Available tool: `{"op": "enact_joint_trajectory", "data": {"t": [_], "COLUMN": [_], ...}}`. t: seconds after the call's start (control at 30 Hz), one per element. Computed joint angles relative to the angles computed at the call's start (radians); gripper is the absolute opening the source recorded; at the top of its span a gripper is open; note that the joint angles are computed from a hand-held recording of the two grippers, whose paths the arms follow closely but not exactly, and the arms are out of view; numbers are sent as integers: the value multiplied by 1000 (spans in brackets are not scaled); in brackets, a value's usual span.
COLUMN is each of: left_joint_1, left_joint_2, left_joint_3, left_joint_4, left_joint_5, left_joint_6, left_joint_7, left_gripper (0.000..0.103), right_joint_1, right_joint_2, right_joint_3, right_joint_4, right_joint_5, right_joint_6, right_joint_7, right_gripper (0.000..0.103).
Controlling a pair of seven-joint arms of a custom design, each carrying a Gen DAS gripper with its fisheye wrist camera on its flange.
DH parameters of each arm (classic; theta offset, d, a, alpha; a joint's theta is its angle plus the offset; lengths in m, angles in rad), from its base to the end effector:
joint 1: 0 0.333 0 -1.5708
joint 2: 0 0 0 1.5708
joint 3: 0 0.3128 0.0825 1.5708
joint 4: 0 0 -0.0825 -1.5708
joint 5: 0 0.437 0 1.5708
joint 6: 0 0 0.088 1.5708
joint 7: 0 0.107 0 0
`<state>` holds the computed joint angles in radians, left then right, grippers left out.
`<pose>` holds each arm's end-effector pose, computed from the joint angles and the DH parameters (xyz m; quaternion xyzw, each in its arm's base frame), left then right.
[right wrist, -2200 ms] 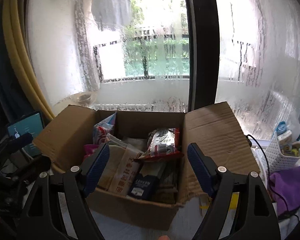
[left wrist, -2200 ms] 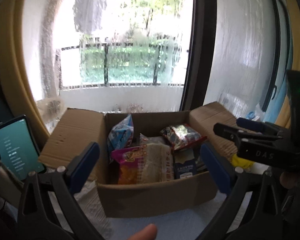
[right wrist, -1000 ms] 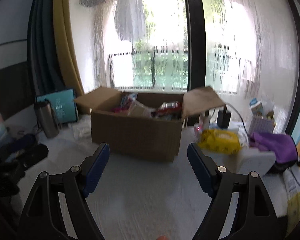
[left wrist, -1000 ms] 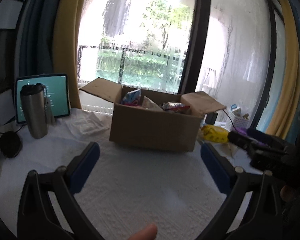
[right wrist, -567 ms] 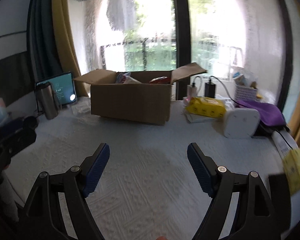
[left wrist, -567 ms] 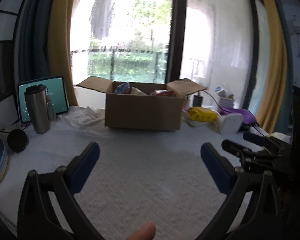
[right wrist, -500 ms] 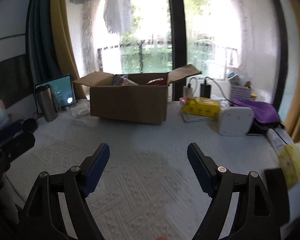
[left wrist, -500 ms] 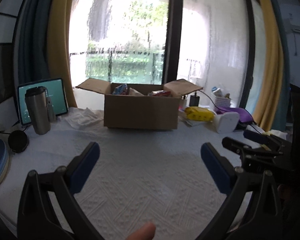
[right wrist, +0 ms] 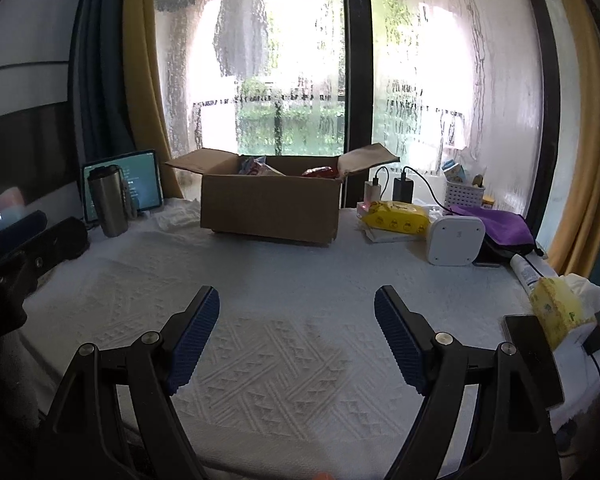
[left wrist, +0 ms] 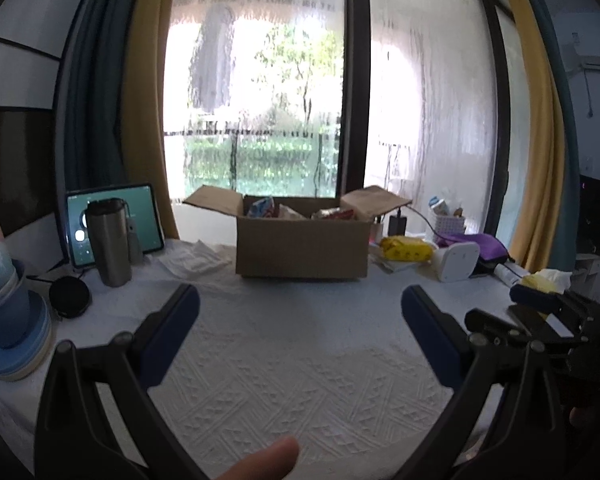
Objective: Organize snacks
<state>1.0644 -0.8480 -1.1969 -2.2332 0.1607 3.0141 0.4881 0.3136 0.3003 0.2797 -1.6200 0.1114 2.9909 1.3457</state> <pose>0.5387 -0.2180 0.5556 -0.6693 0.4277 -0.3797 0.4743 0.6363 0.3857 0.5675 -0.7684 0.3776 -0.2342 0.4605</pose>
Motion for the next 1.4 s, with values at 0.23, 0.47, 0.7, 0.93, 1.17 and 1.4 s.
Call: {"op": "enact_joint_trajectory", "data": {"t": [0.23, 0.47, 0.7, 0.93, 1.17, 1.4], "left_joint_1": [10, 26, 33, 36, 37, 44], "left_joint_2": [-49, -57, -49, -40, -38, -18], "left_joint_3": [9, 17, 13, 10, 9, 3], "left_joint_4": [-8, -3, 2, 7, 8, 15], "left_joint_5": [-3, -11, -25, -36, -43, -42], "left_joint_6": [8, 29, 43, 43, 42, 47], "left_joint_7": [-21, -8, 10, 26, 32, 41], "left_gripper": [102, 102, 102, 102, 102, 102], "right_joint_1": [40, 73, 82, 88, 81, 89], "right_joint_2": [-22, -15, -13, -6, -2, 17], "right_joint_3": [-50, -91, -105, -113, -104, -113], "right_joint_4": [-21, 7, 17, 29, 35, 65], "right_joint_5": [-68, -159, -222, -255, -254, -263], "right_joint_6": [26, 31, 27, 14, 8, -19], "right_joint_7": [84, 176, 238, 274, 272, 282], "right_gripper": [83, 83, 83, 83, 83, 83]}}
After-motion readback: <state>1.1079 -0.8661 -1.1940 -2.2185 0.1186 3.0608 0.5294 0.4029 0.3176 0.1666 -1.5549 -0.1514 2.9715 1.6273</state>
